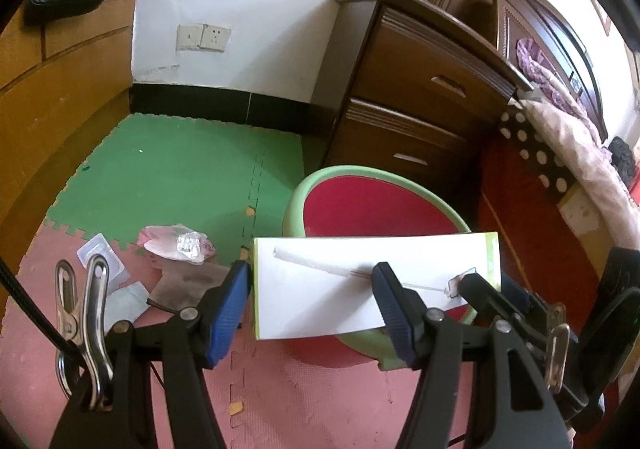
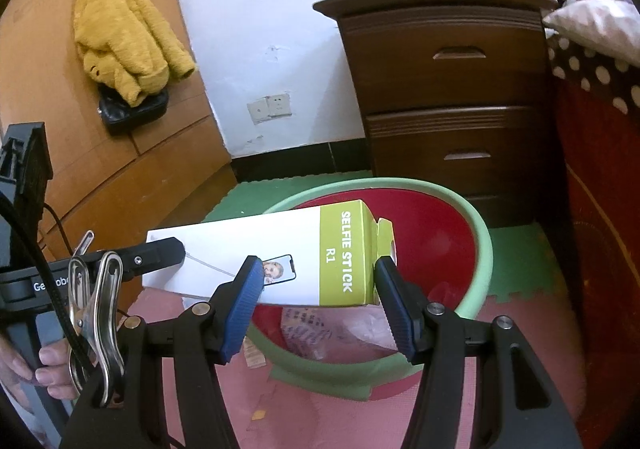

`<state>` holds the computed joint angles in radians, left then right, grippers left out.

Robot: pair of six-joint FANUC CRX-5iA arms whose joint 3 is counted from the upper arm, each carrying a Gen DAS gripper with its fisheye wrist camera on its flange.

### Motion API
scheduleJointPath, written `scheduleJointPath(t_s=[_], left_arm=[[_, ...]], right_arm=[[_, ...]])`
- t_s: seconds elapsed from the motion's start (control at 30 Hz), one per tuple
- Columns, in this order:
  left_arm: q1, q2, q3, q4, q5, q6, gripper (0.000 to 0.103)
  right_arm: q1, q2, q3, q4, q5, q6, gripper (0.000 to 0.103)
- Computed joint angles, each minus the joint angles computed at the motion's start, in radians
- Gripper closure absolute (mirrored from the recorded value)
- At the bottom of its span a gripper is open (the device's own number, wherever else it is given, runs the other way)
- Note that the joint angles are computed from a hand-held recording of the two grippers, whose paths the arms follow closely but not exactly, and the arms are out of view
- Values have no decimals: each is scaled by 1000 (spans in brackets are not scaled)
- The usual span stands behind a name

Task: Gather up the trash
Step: 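Lift the SELFIE STICK box with both tools and carry it over the bucket, then open both tools to drop the SELFIE STICK box into the red bucket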

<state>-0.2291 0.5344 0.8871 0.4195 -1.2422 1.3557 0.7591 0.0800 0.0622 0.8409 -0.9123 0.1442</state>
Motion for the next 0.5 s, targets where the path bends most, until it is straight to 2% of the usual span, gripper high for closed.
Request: scheduleJointPath(t_s=[0.13,0.23,0.5], left_arm=[[-7,34,44,-19,-23,11,37],[-10,27,24,-22,6,-3,38],[-16,57,62,-8,0,27,38]], right_arm=[[-19,4,-10,-16,19,-4,43],[-32,7,-20,-15,36,-13,43],[-41,7,-46,25,29,-67,42]])
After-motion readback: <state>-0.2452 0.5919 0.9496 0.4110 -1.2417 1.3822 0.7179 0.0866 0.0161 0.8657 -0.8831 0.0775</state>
